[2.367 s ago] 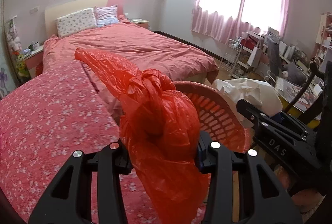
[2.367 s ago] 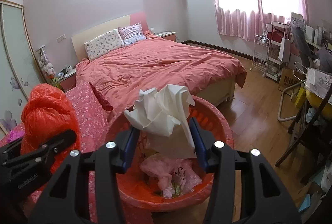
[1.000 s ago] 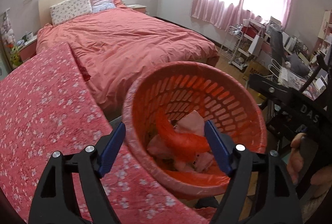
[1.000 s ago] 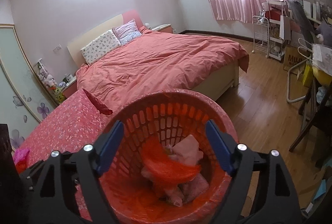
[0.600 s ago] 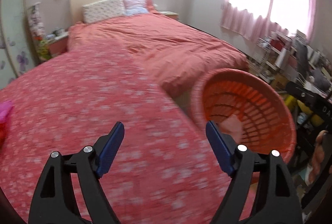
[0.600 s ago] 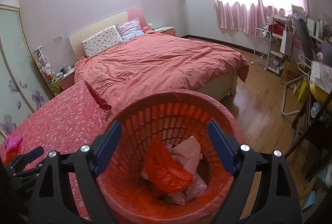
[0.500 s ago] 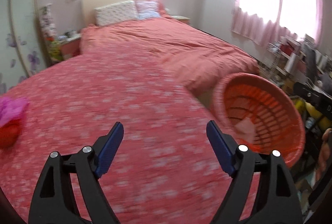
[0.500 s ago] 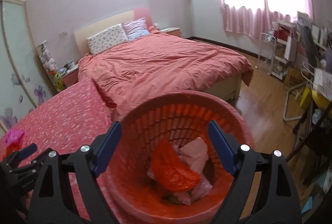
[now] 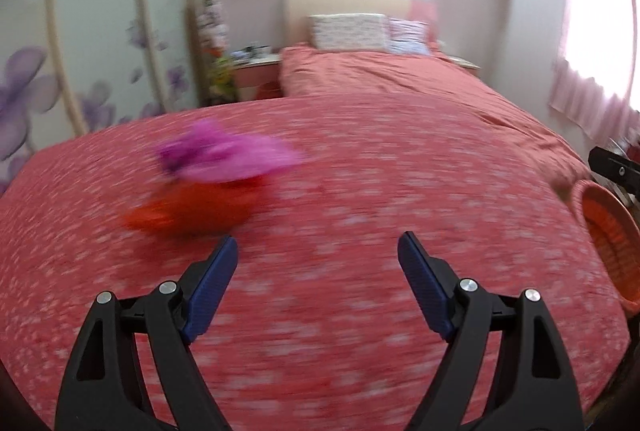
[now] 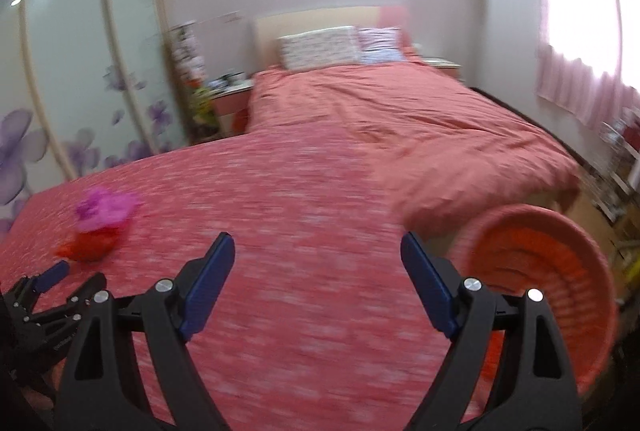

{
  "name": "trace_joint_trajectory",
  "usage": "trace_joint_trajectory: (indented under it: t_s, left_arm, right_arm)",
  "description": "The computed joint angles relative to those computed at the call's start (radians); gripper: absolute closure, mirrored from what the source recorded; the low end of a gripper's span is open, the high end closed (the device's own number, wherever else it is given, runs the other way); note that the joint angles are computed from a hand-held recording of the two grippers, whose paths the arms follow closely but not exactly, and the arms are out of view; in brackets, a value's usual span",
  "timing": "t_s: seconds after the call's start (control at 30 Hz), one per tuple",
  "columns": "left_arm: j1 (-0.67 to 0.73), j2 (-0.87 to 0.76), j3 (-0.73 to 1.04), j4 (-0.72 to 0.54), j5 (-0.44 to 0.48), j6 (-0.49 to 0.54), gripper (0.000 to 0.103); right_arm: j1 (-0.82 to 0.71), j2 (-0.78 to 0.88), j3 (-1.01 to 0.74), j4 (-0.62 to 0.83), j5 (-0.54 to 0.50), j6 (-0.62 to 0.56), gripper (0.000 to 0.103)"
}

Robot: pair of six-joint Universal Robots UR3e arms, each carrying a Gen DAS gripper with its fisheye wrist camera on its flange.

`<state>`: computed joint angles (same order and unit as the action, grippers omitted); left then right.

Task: Collect trash
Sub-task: 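Move back to the bed and grasp the pink plastic bag with the right tool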

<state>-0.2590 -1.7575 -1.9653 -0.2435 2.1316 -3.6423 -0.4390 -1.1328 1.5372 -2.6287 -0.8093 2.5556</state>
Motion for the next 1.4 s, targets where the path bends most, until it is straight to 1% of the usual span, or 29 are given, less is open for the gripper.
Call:
trace_joint_trajectory:
  t_s: [0.03, 0.13, 0.23, 0.3, 0.33, 0.37, 0.43, 0.5, 0.53, 0.63, 0.7, 0.8, 0.83, 0.87, 0.9, 1.0, 1.03, 1.07, 1.13, 1.3, 1.4]
  left_arm:
    - [0.035, 0.053, -0.062, 0.006, -0.001, -0.003, 0.022]
    - [0.112, 0.150, -0.170, 0.023, -0.009, 0.001, 0.022]
    - [0.223, 0.276, -0.298, 0.050, -0.048, 0.022, 0.022]
    - [0.283, 0.335, -0.355, 0.064, -0.075, 0.033, 0.022]
    - [0.314, 0.361, -0.381, 0.070, -0.089, 0.040, 0.022]
    - [0.347, 0.386, -0.407, 0.077, -0.107, 0.051, 0.022]
    - [0.407, 0.435, -0.450, 0.081, -0.139, 0.066, 0.022]
    - [0.465, 0.471, -0.484, 0.086, -0.170, 0.086, 0.022]
    - [0.503, 0.502, -0.508, 0.087, -0.195, 0.100, 0.022]
    - [0.608, 0.579, -0.567, 0.090, -0.265, 0.141, 0.022]
    - [0.657, 0.612, -0.588, 0.086, -0.300, 0.157, 0.022]
    - [0.693, 0.623, -0.604, 0.095, -0.322, 0.167, 0.022]
    - [0.700, 0.624, -0.607, 0.095, -0.328, 0.168, 0.022]
    - [0.711, 0.620, -0.607, 0.098, -0.338, 0.171, 0.022]
    - [0.717, 0.612, -0.606, 0.105, -0.344, 0.173, 0.022]
    - [0.711, 0.594, -0.599, 0.111, -0.347, 0.167, 0.022]
    - [0.707, 0.590, -0.593, 0.110, -0.351, 0.164, 0.022]
    - [0.703, 0.586, -0.589, 0.110, -0.349, 0.161, 0.022]
    - [0.688, 0.575, -0.578, 0.112, -0.344, 0.156, 0.022]
    - [0.617, 0.515, -0.521, 0.128, -0.320, 0.135, 0.022]
    - [0.562, 0.447, -0.459, 0.150, -0.310, 0.130, 0.021]
  right_arm:
    - [0.032, -0.011, 0.011, -0.001, -0.005, 0.007, 0.020]
    - [0.170, -0.003, -0.033, 0.042, -0.029, 0.040, 0.020]
    - [0.336, 0.049, -0.122, 0.069, -0.068, 0.105, 0.020]
    - [0.419, 0.089, -0.184, 0.083, -0.096, 0.135, 0.020]
    - [0.479, 0.127, -0.237, 0.084, -0.128, 0.156, 0.021]
    - [0.518, 0.142, -0.255, 0.075, -0.149, 0.171, 0.023]
    - [0.590, 0.196, -0.336, 0.086, -0.195, 0.186, 0.033]
    - [0.649, 0.258, -0.441, 0.112, -0.235, 0.198, 0.038]
    - [0.668, 0.284, -0.483, 0.125, -0.246, 0.201, 0.038]
    - [0.731, 0.398, -0.682, 0.226, -0.285, 0.219, 0.038]
    - [0.758, 0.462, -0.781, 0.271, -0.311, 0.216, 0.039]
    - [0.796, 0.539, -0.895, 0.336, -0.363, 0.191, 0.039]
    - [0.798, 0.543, -0.895, 0.340, -0.375, 0.179, 0.039]
    - [0.807, 0.554, -0.900, 0.340, -0.395, 0.168, 0.042]
    - [0.817, 0.572, -0.926, 0.357, -0.418, 0.155, 0.052]
    - [0.820, 0.597, -0.948, 0.366, -0.453, 0.131, 0.071]
    - [0.816, 0.598, -0.951, 0.368, -0.447, 0.131, 0.075]
    - [0.810, 0.606, -0.972, 0.381, -0.433, 0.136, 0.077]
    - [0.788, 0.583, -0.937, 0.355, -0.401, 0.146, 0.082]
    - [0.679, 0.483, -0.819, 0.289, -0.253, 0.212, 0.083]
    - [0.614, 0.408, -0.697, 0.204, -0.221, 0.221, 0.083]
